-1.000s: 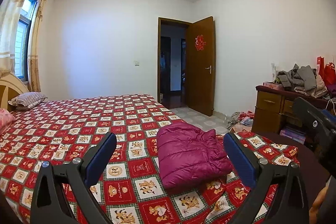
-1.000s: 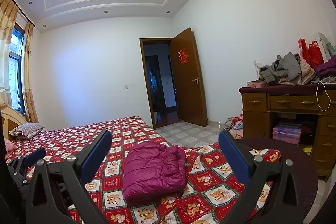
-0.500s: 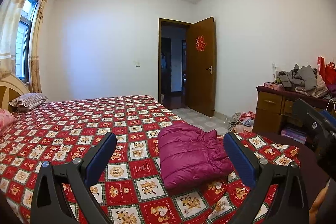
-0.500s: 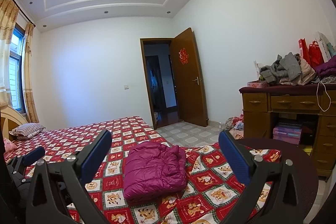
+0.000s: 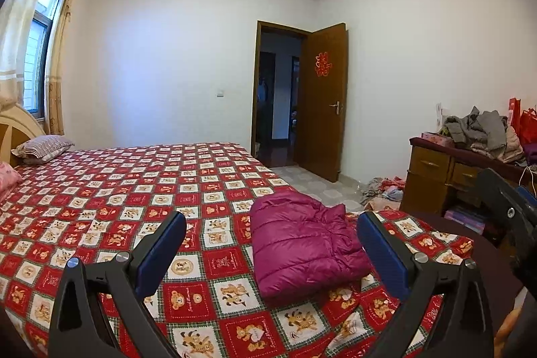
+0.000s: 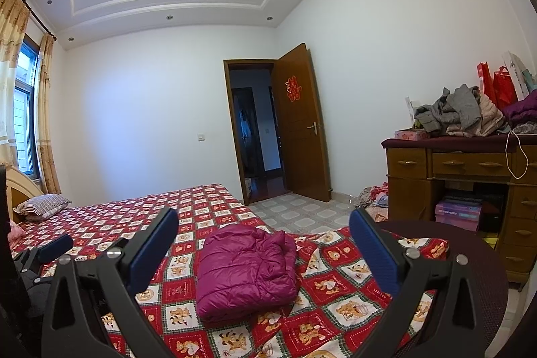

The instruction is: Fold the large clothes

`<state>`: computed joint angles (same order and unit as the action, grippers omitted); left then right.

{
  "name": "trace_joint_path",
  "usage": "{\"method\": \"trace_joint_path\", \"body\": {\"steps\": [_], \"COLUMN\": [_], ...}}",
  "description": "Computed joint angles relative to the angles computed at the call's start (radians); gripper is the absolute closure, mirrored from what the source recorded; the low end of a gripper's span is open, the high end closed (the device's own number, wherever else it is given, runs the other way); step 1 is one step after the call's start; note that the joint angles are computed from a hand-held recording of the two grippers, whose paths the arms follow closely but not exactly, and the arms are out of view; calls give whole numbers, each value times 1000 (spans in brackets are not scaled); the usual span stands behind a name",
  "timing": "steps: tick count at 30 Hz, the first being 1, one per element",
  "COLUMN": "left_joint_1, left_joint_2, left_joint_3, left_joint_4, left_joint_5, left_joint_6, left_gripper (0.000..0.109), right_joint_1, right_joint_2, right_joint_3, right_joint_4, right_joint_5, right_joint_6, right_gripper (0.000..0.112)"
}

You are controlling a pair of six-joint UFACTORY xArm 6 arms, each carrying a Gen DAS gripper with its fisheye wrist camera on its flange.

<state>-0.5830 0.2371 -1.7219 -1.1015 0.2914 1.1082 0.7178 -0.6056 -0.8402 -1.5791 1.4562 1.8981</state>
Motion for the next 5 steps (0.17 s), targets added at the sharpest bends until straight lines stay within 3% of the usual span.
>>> {"method": "trace_joint_path", "body": {"steps": [2, 5], "left_joint_1": [-7, 8], "left_joint_2": [8, 29], "left_joint_3": [-1, -27], "left_joint_4": [14, 60], "left_joint_5": [-38, -7], "left_joint_6": [4, -49], "left_gripper": [7, 7], "right_joint_1": [-6, -24], "right_joint_2": [1, -10], "right_joint_3": [1, 11], "right_joint_4": [2, 8], "right_joint_5": [-4, -17], "right_joint_6": [0, -2], "right_gripper": [9, 9]}}
